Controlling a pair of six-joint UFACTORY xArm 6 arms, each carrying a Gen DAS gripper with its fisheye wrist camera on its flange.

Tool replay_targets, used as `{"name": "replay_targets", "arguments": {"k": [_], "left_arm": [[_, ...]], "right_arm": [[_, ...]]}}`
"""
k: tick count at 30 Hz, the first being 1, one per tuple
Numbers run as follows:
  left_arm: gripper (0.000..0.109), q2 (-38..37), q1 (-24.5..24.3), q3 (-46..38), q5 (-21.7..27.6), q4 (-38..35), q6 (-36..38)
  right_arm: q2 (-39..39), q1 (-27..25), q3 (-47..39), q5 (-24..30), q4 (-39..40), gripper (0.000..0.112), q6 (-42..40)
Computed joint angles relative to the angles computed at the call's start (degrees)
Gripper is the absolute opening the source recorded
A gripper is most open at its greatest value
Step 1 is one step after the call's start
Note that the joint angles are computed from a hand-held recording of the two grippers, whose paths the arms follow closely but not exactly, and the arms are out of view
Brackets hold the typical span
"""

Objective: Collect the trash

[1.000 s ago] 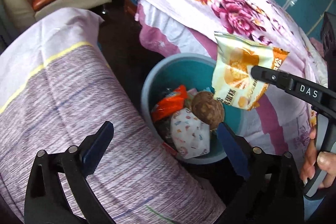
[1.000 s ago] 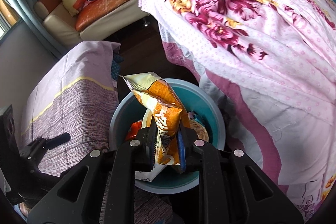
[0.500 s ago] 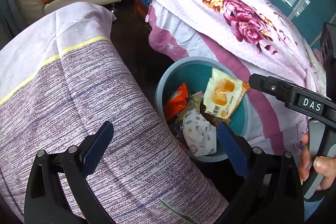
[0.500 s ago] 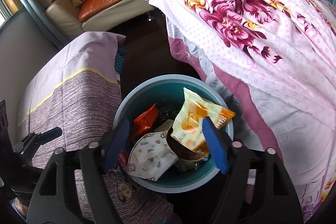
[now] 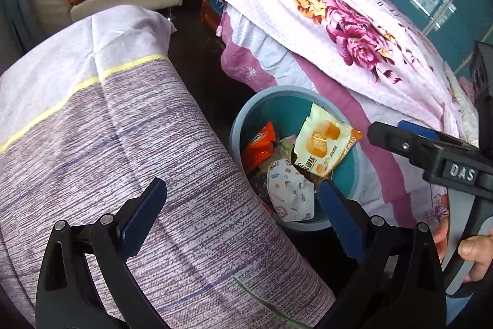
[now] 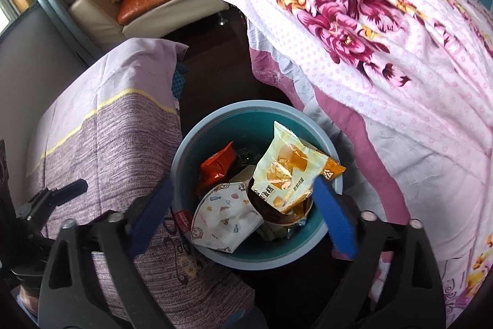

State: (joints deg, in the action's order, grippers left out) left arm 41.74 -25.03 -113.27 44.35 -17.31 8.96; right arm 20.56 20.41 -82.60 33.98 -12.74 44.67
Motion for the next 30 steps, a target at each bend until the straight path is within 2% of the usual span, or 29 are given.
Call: {"name": "replay_targets", "arguments": {"k": [2,8,14,23,30], "left_arm": [[0.099,-1.4,0.0,1.8,-0.9,1.1,-1.0],[0.099,-6.2,0.2,8.0,-3.4,3.0,-2.7],[0.099,-11.2,0.3,14.6,-6.4,4.6,-3.9],[0.099,-18.1,0.4,23.7,-10.6,6.8,-6.2],[0.099,-21.8,0.6,28.6,-13.0,8.2,-8.3]], "right_arm": [[-0.9,0.6,0.7,0.0,-2.0,0.096,0.7],[-3.6,1.8,2.5,0.1,-5.0,0.096,2.7],[-5.6,3.8,2.4,3.4,-8.9,0.096,4.0],[-9.5,6.4,5.6,3.9,-13.2,0.096,5.2],[-11.1,8.9,6.1,6.3,-18.5,0.096,8.9]]}}
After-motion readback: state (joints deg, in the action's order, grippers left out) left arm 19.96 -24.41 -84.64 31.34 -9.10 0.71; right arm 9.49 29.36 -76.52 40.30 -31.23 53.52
